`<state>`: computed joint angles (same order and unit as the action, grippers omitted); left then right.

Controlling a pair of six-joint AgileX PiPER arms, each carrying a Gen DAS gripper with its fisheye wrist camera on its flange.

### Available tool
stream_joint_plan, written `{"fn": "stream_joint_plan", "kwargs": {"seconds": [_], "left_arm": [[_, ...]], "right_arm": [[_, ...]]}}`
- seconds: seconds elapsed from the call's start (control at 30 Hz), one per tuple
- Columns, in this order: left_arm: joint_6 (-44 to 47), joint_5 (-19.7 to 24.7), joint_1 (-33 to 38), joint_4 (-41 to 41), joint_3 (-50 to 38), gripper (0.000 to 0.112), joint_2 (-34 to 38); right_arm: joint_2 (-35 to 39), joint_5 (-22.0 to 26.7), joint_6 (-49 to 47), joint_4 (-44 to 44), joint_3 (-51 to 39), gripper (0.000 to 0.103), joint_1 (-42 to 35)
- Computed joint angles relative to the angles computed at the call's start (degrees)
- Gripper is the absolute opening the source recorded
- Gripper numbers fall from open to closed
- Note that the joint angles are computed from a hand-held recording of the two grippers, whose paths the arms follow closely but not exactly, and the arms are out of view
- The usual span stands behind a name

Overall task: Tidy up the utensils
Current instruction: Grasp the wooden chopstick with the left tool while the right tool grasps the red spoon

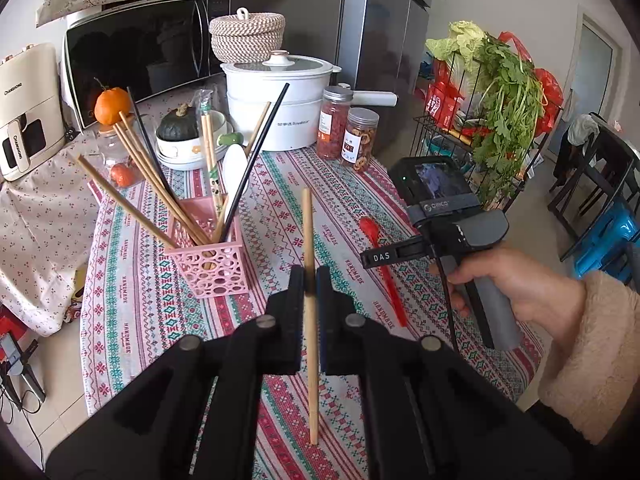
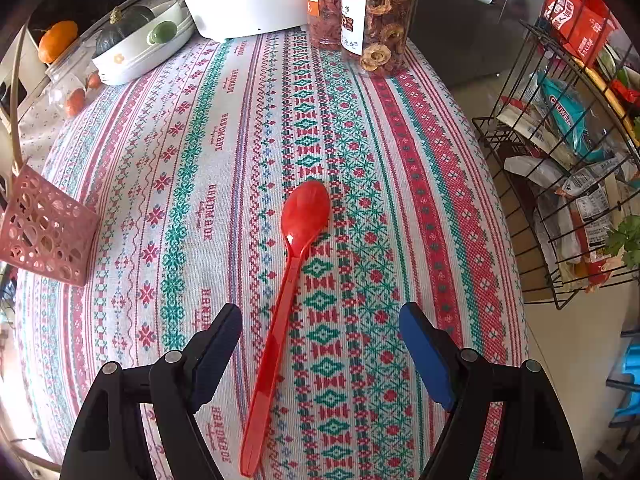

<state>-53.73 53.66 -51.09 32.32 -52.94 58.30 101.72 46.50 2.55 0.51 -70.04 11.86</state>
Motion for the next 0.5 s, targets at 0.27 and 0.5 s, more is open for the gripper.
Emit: {"fn": "stream_joint_plan", "kwargs": {"seconds": [0.27,0.5], "left_arm": [[-1.6,2.4,-0.1,-0.3,2.3,0.007,-5.4],[-3.9,5.3,-0.6,2.8,3.3,0.006,-7.7]], "right_arm": [[4.7,-3.4,5.2,-4.3,-4.6,0.059,2.0],[3.3,-3.1,4.0,-4.7,-5.1,0.023,4.4]]}}
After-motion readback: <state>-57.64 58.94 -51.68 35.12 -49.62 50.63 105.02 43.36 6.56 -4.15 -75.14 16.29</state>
